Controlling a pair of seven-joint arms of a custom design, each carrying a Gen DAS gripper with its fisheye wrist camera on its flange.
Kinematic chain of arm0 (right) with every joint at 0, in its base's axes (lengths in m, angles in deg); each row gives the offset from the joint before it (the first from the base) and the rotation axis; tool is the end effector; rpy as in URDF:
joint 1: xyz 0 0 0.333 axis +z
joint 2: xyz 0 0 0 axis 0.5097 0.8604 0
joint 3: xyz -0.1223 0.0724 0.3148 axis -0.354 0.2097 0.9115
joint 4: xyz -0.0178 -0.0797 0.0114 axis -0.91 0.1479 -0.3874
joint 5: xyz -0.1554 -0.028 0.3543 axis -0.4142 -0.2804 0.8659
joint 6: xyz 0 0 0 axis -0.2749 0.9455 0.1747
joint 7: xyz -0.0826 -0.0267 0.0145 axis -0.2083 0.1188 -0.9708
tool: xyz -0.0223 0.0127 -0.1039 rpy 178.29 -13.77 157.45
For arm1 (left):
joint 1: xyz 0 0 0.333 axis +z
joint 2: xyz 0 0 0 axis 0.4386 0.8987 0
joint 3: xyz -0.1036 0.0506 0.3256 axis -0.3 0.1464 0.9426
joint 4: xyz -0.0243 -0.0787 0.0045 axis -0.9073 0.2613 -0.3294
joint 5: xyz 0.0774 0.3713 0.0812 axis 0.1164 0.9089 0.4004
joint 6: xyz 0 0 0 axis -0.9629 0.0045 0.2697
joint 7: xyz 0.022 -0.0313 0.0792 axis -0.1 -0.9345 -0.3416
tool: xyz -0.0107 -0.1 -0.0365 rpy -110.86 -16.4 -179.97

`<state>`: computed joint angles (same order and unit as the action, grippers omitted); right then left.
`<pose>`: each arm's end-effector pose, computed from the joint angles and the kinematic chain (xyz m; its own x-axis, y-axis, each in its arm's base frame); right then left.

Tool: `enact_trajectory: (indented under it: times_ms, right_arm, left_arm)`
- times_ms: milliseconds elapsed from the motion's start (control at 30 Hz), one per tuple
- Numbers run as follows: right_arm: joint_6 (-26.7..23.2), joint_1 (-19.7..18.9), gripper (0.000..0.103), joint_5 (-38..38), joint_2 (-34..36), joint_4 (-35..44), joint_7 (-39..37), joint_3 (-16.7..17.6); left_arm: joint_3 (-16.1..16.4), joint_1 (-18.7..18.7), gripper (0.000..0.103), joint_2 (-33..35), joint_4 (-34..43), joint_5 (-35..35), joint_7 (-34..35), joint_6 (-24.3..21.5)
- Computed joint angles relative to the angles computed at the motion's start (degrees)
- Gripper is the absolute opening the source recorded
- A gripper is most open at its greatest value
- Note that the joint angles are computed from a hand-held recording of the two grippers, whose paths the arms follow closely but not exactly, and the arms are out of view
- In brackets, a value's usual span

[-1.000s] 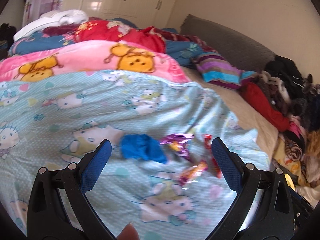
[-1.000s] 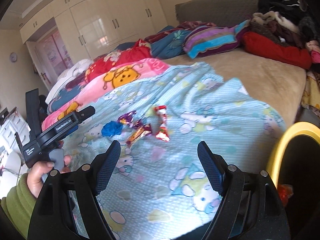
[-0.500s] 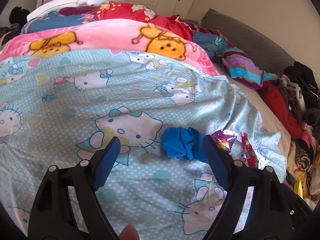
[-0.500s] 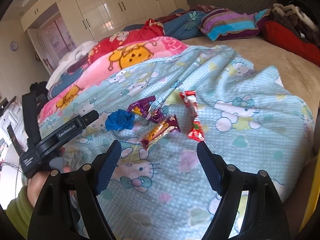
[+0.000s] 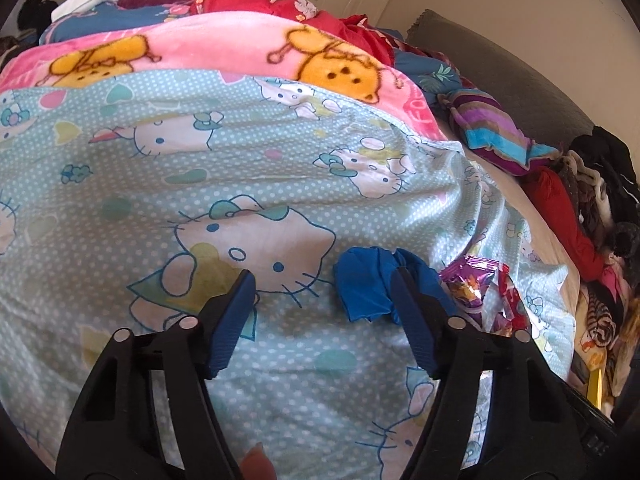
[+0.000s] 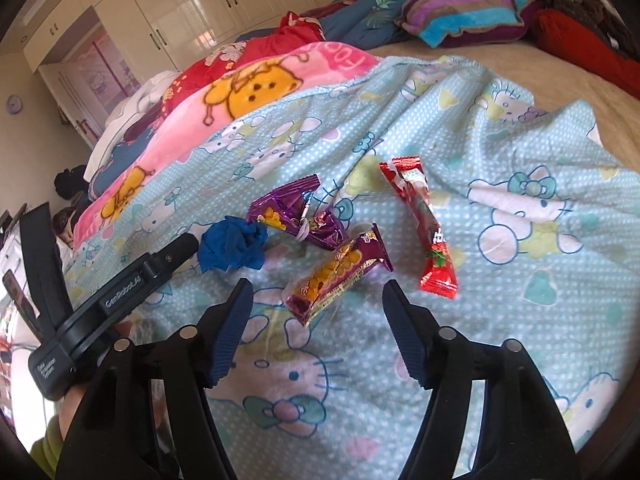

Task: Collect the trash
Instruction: 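Grasp the blue cloth with the left tool while the right tool grasps the orange snack wrapper, then lift and carry the blue cloth and snack wrapper over the yellow bin with both tools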

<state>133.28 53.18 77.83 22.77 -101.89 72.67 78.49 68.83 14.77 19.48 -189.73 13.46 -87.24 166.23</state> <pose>0.4823 0.2773 0.4851 0.1468 -0.9309 -0.3346 -0.8078 0.0824 -0.5837 0.4876 -0.2653 0.4683 0.1468 -0.9242 0.3526 -0.6935 -0.3504 -0.6295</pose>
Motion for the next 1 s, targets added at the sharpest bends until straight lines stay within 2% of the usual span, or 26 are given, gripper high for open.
enact_trajectory:
  times_ms: [133,267,300,400,467,533,600,700,833,1000]
  right_arm:
    - [-0.7,0.0,0.056,-1.8,2.3,2.1,1.6,-0.3]
    - [-2.1,0.4,0.034,4.0,4.1,3.7,-3.1,-0.2]
    - [-2.1,0.5,0.033,5.9,4.1,3.7,-5.0,0.0]
    - [-1.1,1.0,0.031,8.6,3.2,2.3,-8.6,0.1]
    - [-0.8,1.2,0.031,13.4,2.2,1.2,-12.3,0.4]
    - [-0.6,1.5,0.031,16.4,1.1,0.2,-14.6,0.4]
    - [-0.2,1.8,0.031,17.4,0.1,-0.9,-15.5,0.4]
    - [0.4,2.2,0.031,18.2,-1.2,-2.2,-16.1,0.3]
    - [1.0,3.3,0.03,21.1,-3.5,-4.1,-19.9,0.1]
    - [1.5,4.0,0.03,22.3,-7.4,-7.3,-21.4,-0.3]
  left_arm:
    - [0.2,0.0,0.055,0.9,0.3,-1.3,1.0,1.2]
    - [0.6,-0.2,0.052,2.2,0.5,-5.8,4.5,3.4]
    - [0.8,-0.4,0.052,2.4,0.5,-5.9,4.5,4.0]
    - [1.0,-0.9,0.046,3.4,0.9,-8.3,6.1,5.1]
    - [1.4,-1.5,0.044,3.8,1.1,-9.0,6.3,5.5]
    - [1.5,-1.8,0.034,4.2,1.2,-10.1,7.3,6.2]
    - [0.7,-1.5,0.026,4.5,0.7,-14.5,11.5,8.1]
    - [-0.6,-1.4,0.02,4.7,0.2,-20.8,18.2,9.2]
    - [0.0,-3.3,0.012,3.5,-0.2,-21.6,21.0,8.5]
    - [-0.9,-4.2,0.009,0.9,-1.8,-22.5,23.7,8.3]
